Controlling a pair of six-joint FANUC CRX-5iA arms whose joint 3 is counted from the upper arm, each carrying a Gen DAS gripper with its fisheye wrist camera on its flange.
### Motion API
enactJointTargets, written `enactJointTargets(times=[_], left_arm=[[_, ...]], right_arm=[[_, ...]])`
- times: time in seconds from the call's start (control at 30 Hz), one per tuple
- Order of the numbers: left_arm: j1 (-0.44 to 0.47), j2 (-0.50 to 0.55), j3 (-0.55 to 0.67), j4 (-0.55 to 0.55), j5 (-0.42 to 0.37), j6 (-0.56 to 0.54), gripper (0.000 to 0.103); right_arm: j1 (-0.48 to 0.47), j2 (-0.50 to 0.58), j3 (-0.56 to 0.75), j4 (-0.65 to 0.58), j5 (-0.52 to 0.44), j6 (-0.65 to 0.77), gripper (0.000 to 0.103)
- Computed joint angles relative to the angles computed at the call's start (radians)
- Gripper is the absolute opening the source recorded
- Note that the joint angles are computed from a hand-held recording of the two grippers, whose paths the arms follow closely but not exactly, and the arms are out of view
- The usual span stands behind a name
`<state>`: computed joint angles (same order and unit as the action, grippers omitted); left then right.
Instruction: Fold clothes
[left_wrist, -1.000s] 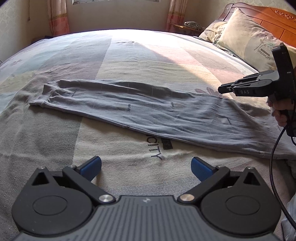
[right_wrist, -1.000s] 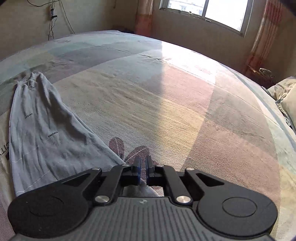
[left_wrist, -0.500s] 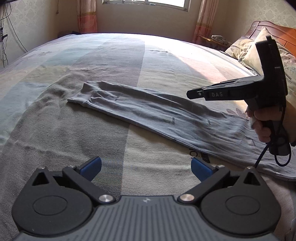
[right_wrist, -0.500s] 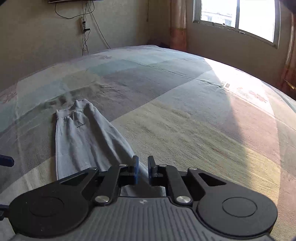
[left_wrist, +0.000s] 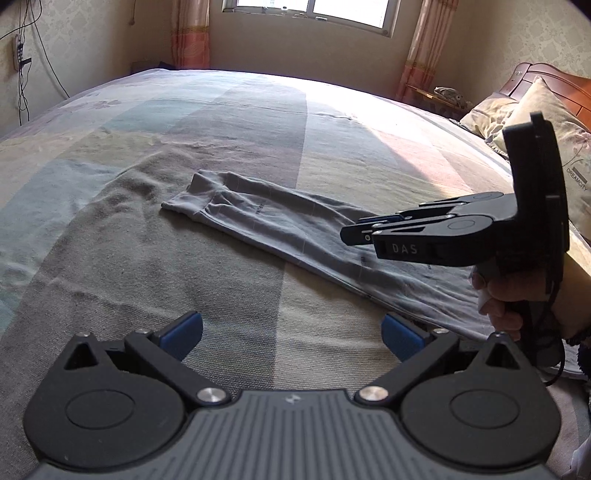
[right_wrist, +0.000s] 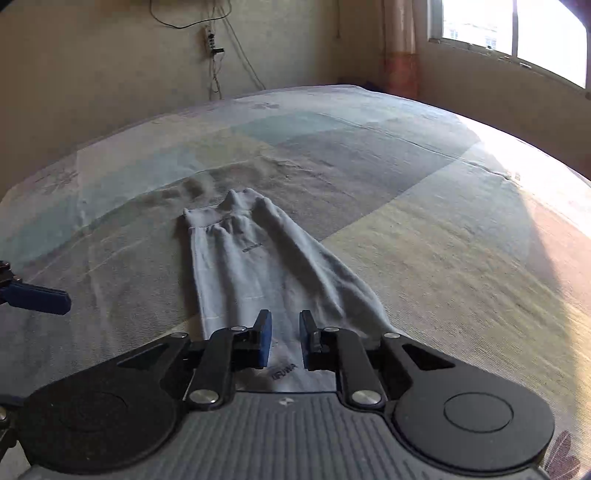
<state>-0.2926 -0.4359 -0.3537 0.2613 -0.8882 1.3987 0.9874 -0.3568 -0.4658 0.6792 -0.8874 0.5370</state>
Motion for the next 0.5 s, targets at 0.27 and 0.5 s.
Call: enactJointTargets(times=[0.27,0.5], left_arm=[[0.010,-0.007,-0.006,0.012,0.002,-0.008,0.102],[0.027,-0.018,-0.020,0.051,0.010,-0.036,0.102]], right_arm=[[-0.064,-0.019,0.010,-0.168,0.145,0.063,0.030],[-0.047,0.024,-0.033,0.043,0.030,-0.189,0.058]])
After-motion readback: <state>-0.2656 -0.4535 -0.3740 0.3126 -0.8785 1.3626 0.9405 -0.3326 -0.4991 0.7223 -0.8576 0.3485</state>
